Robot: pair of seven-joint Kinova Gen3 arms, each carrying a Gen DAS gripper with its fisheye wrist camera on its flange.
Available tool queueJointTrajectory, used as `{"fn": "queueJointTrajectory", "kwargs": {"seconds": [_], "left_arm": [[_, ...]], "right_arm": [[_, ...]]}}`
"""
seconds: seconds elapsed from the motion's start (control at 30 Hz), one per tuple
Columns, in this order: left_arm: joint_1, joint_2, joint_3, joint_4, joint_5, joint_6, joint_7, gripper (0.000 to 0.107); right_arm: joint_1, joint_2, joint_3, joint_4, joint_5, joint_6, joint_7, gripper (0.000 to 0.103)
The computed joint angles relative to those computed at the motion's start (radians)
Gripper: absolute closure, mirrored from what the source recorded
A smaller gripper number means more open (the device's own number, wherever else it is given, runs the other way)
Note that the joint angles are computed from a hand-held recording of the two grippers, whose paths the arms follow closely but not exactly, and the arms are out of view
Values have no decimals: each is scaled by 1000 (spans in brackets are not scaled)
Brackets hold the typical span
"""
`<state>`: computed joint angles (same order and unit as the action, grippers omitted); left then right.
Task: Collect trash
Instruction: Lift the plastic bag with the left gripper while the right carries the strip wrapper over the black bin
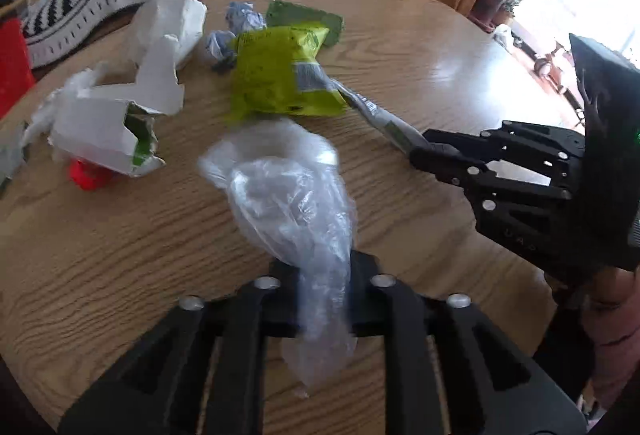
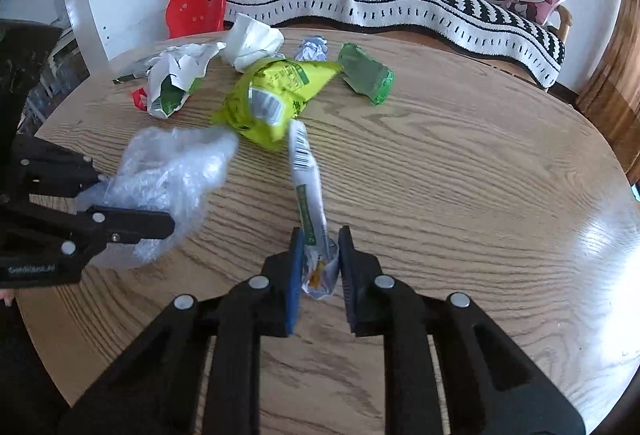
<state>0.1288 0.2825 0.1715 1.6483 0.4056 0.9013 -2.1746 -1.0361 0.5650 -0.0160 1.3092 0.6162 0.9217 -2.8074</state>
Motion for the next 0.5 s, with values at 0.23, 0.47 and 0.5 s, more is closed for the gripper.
{"fn": "queueJointTrajectory", "kwargs": {"seconds": [0.23,0.47,0.5], "left_arm": [[-4,-42,-7,-3,16,-13,7,101],[4,-46,-12,-12,-10,-12,24,101],[4,-45,-11,-2,-10,-22,19,101]], "right_arm": [[-50,-18,38,31,80,23,-109,86],[-19,-36,5,65,106,19,-174,86],[-17,-35,1,64,106,20,-169,86]]}}
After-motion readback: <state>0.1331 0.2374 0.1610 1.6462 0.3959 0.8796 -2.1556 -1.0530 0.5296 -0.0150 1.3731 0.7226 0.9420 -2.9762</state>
